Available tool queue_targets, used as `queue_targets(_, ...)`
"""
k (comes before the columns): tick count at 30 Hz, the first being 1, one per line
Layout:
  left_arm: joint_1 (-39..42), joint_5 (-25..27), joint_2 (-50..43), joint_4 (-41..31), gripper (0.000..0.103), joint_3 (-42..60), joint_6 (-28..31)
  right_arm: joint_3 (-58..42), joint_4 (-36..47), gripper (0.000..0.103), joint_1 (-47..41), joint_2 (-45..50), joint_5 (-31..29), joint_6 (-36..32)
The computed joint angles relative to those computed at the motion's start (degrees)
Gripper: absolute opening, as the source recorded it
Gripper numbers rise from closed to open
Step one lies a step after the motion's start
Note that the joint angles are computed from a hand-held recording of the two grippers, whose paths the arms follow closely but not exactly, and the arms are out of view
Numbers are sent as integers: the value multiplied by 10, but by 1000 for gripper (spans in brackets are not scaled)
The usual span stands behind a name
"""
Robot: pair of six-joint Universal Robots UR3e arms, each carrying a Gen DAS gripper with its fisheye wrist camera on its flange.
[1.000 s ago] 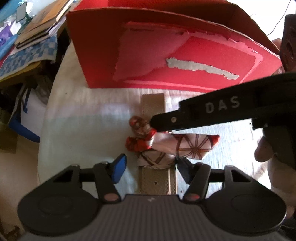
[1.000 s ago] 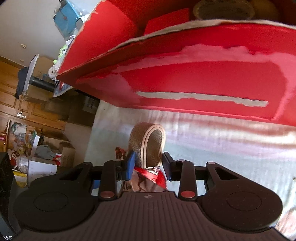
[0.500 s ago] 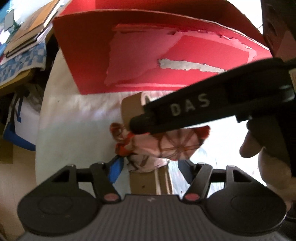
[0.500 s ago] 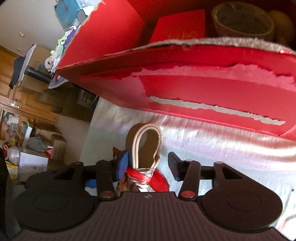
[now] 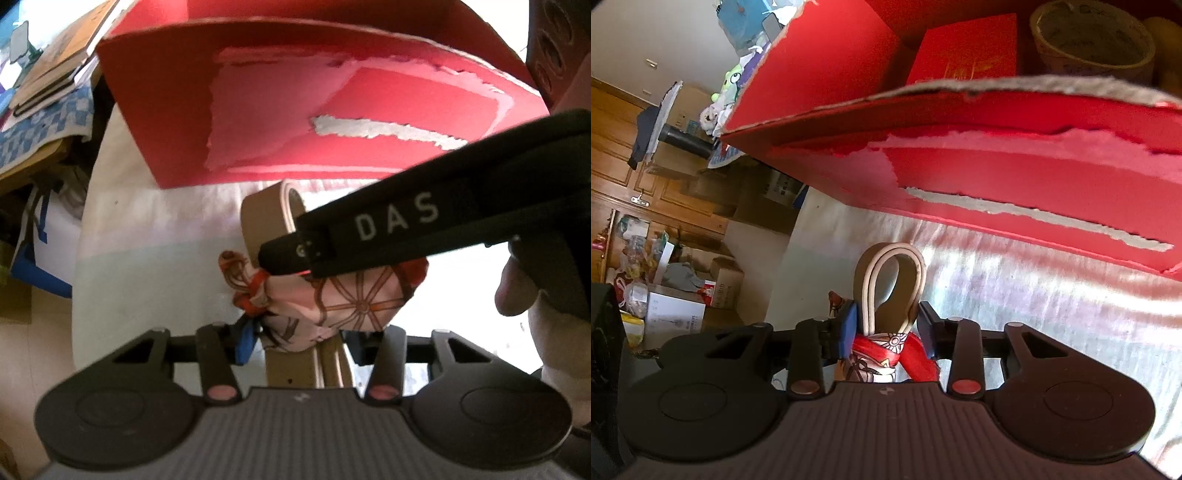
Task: Organize objects
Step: 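Lift the strap roll with the right gripper and carry it over the red box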
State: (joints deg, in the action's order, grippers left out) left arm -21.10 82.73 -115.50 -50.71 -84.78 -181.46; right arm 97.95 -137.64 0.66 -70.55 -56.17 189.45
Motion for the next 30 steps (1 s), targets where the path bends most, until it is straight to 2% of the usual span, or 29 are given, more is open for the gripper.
queue_targets(9,-34,6,-10,-21,49,53,-3,71,-11,38,-39,-75,9,-32)
queue_targets(15,-71,13,-35,-33,49,104,0,115,-30,38,-56,-116,11,1)
queue_targets(19,-119,28,-62,-51,49,163,-16,163,-30,38,-87,-171,15,0)
queue_targets(30,-178,31,-117,-60,49,294,4,263,-4,38,-185,-348,24,-23)
